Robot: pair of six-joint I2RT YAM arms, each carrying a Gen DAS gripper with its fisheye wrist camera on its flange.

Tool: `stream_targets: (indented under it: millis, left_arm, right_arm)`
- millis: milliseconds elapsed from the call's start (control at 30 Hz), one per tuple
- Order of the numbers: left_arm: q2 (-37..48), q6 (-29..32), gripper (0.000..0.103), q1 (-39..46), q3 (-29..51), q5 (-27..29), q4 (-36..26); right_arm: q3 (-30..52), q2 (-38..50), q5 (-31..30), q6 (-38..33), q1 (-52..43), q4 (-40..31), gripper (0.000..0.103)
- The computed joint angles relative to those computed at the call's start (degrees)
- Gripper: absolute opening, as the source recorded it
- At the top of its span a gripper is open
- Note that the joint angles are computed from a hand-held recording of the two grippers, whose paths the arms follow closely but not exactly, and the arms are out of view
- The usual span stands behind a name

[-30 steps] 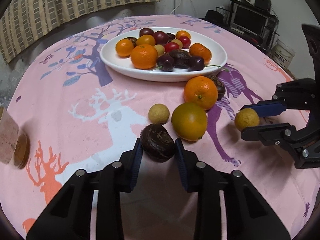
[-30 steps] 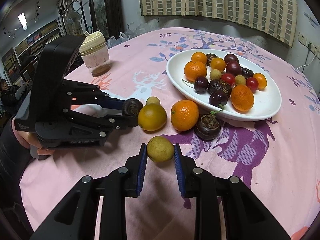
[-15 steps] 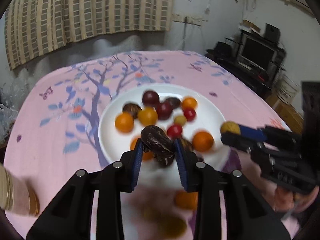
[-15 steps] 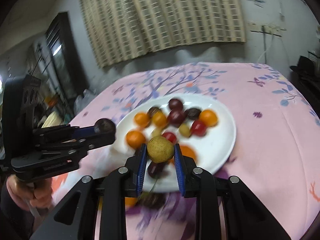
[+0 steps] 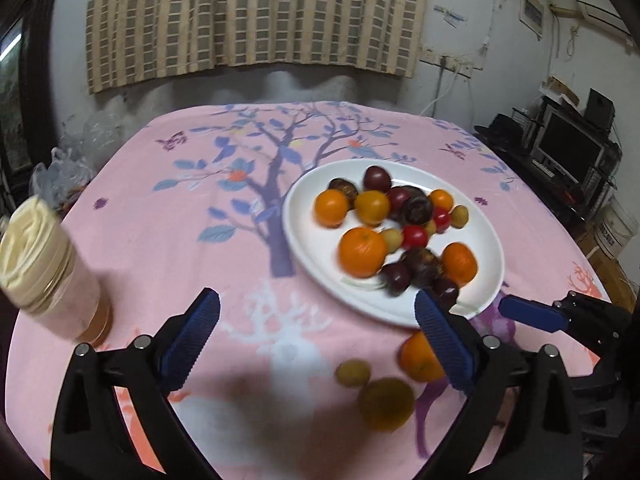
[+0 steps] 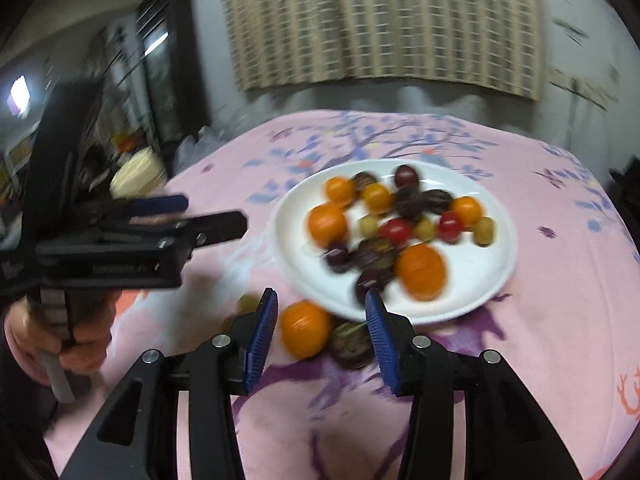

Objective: Organize fruits
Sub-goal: 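Grasp a mandarin with the right tool while the left tool grasps a yellow citrus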

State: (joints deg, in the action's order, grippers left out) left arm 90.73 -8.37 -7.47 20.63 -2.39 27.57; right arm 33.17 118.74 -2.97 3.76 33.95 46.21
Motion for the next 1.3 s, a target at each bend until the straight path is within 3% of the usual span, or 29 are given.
stream_targets:
  millis: [133,433,533,667,867,1033,1067,1133,1200,1300]
  left_arm:
    - [1.64,0.10,0.097,4.30,-3.10,2.91,2.88]
    - [-0.38,-0.27,0.097,7.39,-4.27,5.77,1.81]
    - [-1.18,0.27,0.097,6.32,-4.69,4.89,1.59]
    - [-1.14,1.10,0.097,4.70,-4.88,3.01,1.44]
    - [1.34,4.43,0.097,2.26,-4.32,6.49,0.39]
    - [2.74,4.81,0.096,-0.47,-4.63,7.21,1.14]
    - [2.76,5.32,0.092,-1.03,-4.94,7.87,1.47]
    - [2.97,7.06,0.066,-1.95,-4.95,9.38,0.68]
    - [4.46,8.45,0.058,-3.87,-4.44,9.67,-0.05]
    - [7.04,9.20,0.056,-7.90,-4.37,6.55,1.58]
  right_arm:
    - [1.76,1.96,2.25,-0.85,3.05,-2.37,0.037]
    - [9.09,7.29,4.26,0.18,3.13,-8.98,0.038]
    - [10.12,7.98,7.60,-0.12,4.82,-9.58,0.037]
    - [9.43,7.49,7.18,-0.02,4.69,-9.29,0.035]
    - [5.62,3.43,4.02,1.15,3.91,-7.48,0.035]
    - [1.38,-0.71,4.92,1.70,2.47,-3.89,0.035]
    - [0.33,-1.66,4.89,2.08,1.77,-2.84,0.035]
    - [-0.91,-3.13,4.44,2.48,0.51,-1.93,0.035]
    - [-1.71,-3.87,4.11,2.96,-0.54,-1.19,0.035]
    - [-2.23,-4.15,3.92,3.47,-1.06,-0.61,0.035]
